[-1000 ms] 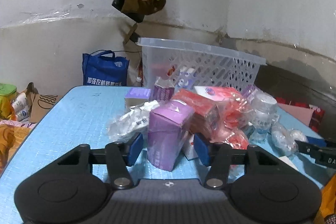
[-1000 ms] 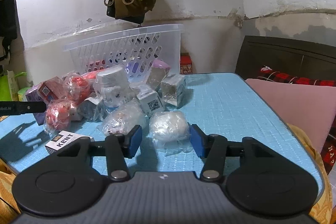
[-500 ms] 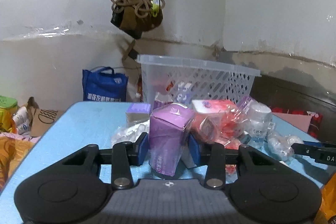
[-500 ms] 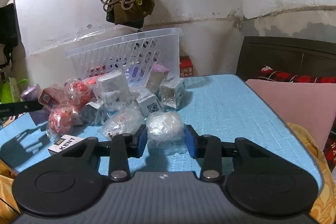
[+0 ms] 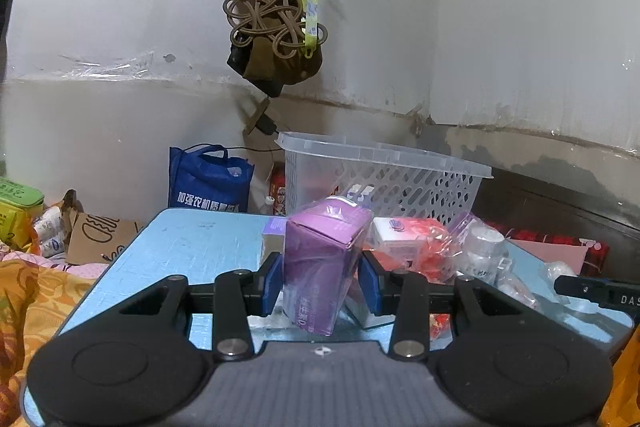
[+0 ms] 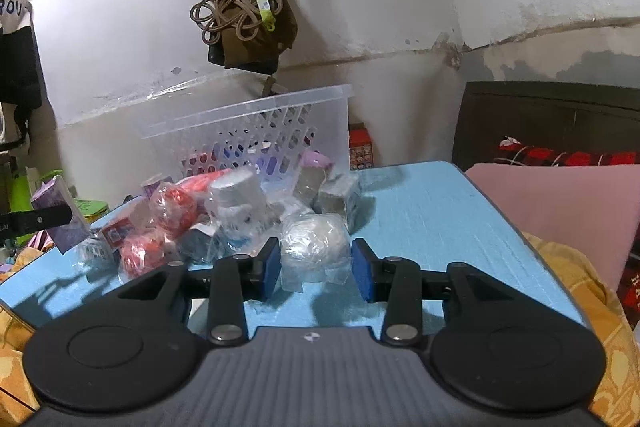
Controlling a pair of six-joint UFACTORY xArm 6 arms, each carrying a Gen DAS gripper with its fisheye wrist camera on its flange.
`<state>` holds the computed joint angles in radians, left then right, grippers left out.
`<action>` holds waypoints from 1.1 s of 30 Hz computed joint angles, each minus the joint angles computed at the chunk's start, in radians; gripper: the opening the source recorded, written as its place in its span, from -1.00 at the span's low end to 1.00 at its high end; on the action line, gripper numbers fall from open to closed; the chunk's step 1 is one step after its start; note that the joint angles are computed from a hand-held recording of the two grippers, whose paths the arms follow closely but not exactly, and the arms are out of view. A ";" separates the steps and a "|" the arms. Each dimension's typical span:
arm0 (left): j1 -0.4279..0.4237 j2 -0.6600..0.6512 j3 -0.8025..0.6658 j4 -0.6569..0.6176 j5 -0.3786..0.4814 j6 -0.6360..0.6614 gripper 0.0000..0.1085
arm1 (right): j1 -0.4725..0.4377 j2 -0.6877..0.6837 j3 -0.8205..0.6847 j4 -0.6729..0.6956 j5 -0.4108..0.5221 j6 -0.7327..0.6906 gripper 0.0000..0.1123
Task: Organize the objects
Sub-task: 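Carry both held items into the clear basket and open both grippers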
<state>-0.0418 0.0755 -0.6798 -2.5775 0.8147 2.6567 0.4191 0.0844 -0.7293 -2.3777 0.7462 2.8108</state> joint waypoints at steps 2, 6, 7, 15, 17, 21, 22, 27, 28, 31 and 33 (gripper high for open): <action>0.003 0.005 -0.006 0.016 0.005 -0.022 -0.17 | 0.000 0.001 -0.008 0.007 -0.001 -0.011 -0.25; 0.015 -0.014 -0.014 0.082 0.022 -0.106 -0.17 | -0.006 -0.030 -0.011 -0.010 -0.008 -0.006 -0.25; 0.013 -0.026 -0.022 0.089 0.022 -0.112 -0.17 | -0.010 -0.039 -0.018 -0.025 -0.015 -0.007 -0.25; -0.097 0.074 -0.445 0.248 -0.166 -0.343 -0.16 | -0.133 0.061 -0.425 -0.203 -0.253 -0.094 -0.25; -0.150 0.166 -0.616 0.343 -0.302 -0.447 -0.16 | -0.163 0.154 -0.578 -0.141 -0.335 -0.197 -0.25; -0.214 0.327 -0.842 0.446 -0.460 -0.587 -0.14 | -0.205 0.309 -0.794 -0.020 -0.468 -0.355 -0.25; -0.221 0.353 -0.871 0.465 -0.474 -0.609 -0.12 | -0.206 0.323 -0.805 -0.035 -0.468 -0.345 -0.22; -0.228 0.418 -0.920 0.468 -0.514 -0.586 0.53 | -0.190 0.332 -0.774 0.005 -0.403 -0.382 0.53; -0.212 0.389 -0.875 0.431 -0.480 -0.552 0.53 | -0.180 0.297 -0.721 -0.035 -0.375 -0.338 0.73; -0.131 0.235 -0.617 0.265 -0.290 -0.395 0.57 | -0.132 0.161 -0.476 -0.129 -0.207 -0.144 0.83; -0.082 0.152 -0.457 0.253 -0.200 -0.354 0.66 | -0.093 0.089 -0.322 -0.137 -0.149 -0.078 0.83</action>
